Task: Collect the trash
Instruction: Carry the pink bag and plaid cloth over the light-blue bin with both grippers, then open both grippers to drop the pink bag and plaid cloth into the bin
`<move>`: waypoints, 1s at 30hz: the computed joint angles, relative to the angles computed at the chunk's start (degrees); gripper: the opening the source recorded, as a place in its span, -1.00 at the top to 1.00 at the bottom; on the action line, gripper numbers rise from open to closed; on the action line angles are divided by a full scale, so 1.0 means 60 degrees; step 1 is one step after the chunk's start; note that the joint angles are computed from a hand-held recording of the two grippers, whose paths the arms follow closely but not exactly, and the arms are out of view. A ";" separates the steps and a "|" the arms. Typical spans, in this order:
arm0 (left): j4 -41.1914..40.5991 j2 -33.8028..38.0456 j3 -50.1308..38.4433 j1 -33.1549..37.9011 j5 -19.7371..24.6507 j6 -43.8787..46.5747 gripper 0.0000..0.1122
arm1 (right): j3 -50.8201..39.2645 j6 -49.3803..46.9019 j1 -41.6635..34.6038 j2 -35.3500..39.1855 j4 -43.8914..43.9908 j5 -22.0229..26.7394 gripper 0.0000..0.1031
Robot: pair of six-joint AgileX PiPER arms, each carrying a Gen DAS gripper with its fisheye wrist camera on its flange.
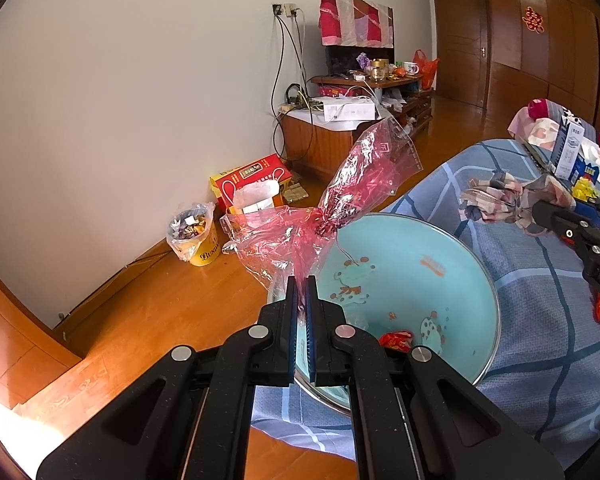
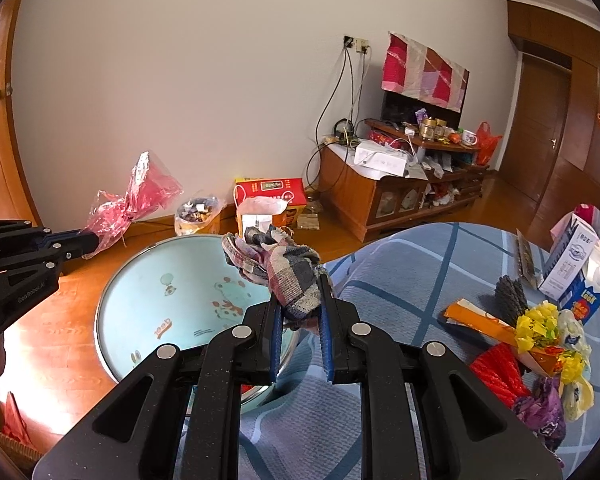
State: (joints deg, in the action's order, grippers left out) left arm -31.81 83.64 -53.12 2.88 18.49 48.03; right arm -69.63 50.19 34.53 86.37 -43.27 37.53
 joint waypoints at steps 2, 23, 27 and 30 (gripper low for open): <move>-0.0014 0.0018 -0.0002 0.0006 0.0010 0.0033 0.94 | -0.0031 -0.0012 -0.0003 0.0028 0.0016 0.0002 0.68; -0.0993 -0.0091 0.0285 -0.0288 0.0133 0.1300 0.31 | 0.0016 -0.0277 0.0197 0.0220 0.0311 -0.0173 0.13; -0.0665 -0.0043 0.0335 -0.0430 0.0019 0.0929 0.20 | 0.0102 -0.0083 0.0192 0.0165 0.0217 -0.0072 0.07; -0.0259 -0.0002 0.0329 -0.0504 -0.0097 0.0399 0.05 | 0.0243 0.0166 0.0226 0.0005 -0.0012 0.0150 0.03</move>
